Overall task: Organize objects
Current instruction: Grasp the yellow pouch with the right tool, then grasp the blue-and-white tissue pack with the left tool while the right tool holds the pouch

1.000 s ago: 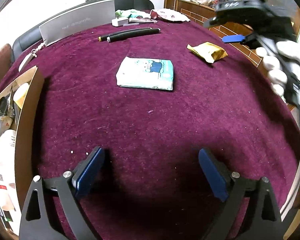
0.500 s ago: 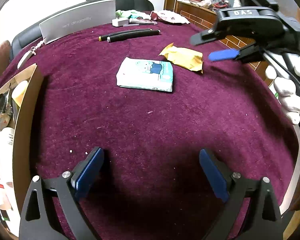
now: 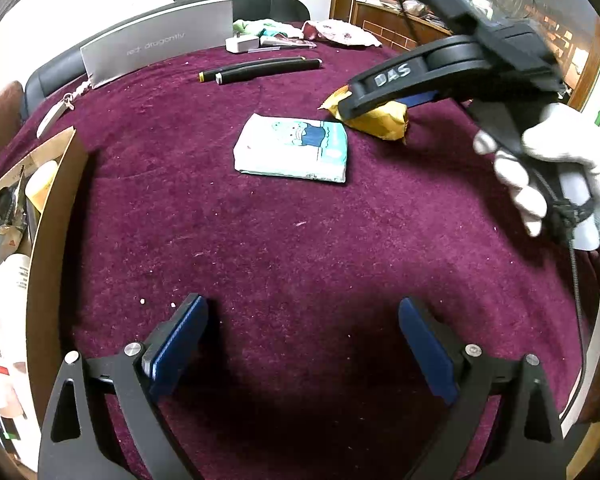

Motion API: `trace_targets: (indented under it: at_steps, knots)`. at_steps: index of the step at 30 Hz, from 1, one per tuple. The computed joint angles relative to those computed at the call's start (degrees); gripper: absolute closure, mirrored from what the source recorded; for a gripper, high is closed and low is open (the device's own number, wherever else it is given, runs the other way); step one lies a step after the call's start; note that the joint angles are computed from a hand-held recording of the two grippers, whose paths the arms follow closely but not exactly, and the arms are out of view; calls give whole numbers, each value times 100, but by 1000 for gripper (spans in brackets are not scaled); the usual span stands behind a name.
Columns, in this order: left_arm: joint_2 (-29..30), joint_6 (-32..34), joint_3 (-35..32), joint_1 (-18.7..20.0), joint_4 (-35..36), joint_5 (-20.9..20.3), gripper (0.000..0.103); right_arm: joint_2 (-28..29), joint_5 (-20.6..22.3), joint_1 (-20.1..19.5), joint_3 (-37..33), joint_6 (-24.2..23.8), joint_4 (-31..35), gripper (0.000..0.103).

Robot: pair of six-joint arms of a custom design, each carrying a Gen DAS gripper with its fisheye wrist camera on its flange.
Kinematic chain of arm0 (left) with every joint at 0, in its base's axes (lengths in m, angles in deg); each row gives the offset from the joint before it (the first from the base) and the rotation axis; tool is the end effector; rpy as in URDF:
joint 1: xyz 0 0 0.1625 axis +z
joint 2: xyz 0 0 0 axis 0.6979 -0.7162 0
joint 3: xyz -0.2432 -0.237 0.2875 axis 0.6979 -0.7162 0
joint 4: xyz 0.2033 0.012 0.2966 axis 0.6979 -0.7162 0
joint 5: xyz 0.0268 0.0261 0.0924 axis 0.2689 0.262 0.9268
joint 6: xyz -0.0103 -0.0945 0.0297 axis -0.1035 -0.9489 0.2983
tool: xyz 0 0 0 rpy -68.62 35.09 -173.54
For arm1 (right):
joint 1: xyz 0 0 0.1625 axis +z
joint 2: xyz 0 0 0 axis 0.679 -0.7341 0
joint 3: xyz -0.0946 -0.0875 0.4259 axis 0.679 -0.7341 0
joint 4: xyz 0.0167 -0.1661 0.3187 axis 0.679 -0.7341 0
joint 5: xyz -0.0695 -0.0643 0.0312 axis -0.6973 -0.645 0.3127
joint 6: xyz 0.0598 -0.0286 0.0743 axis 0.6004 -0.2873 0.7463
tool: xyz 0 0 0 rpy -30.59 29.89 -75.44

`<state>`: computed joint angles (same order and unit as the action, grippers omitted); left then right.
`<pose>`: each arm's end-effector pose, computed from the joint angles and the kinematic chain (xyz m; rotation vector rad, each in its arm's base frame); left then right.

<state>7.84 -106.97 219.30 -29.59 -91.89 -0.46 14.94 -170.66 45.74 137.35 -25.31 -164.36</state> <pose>-0.2638 -0.2687 -0.0261 0.5780 2.4018 -0.5424 0.0741 -0.4256 0.1869 0.6260 -2.3907 0.4078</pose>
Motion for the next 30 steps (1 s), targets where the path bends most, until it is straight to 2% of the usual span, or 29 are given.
trace_targets:
  at_steps: [2, 3, 4, 5, 7, 11, 15, 18, 22, 24, 27, 30]
  knots:
    - [-5, 51, -2, 8, 12, -27, 6, 85, -90, 6, -23, 25, 5, 37]
    - [-2, 89, -29, 18, 56, -44, 4, 113, -128, -2, -31, 62, -7, 42]
    - [-4, 141, -58, 34, 113, -66, 2, 125, -206, -2, -15, 114, -62, 53]
    - [-6, 166, -112, 34, 258, -65, 2, 131, -310, 11, 14, 129, -184, 56]
    - [-1, 166, -239, 9, 632, -36, 2, 2, -315, -49, 22, 342, -48, 57]
    - [13, 145, -276, -18, 671, -72, 2, -234, -328, -272, 234, 595, -352, 57]
    - [2, 65, -329, -83, 809, -147, 2, -577, 322, -684, 566, 723, -574, 57]
    - [-67, 57, -334, -48, 772, -266, 2, -672, 946, -1012, 843, 838, -1057, 57]
    - [-221, -153, -126, 416, -519, -419, 2, -608, 1598, -1334, 1080, 820, -1650, 56]
    - [-277, -171, -292, 608, -349, -113, 2, -580, 1771, -1410, 1132, 793, -1781, 56]
    - [-164, 32, -789, 831, 375, 532, 3, -571, 1955, -1498, 1165, 734, -1848, 56]
    - [71, 426, -1151, 1001, 496, 709, 3, -476, 1968, -1496, 1206, 642, -2020, 55]
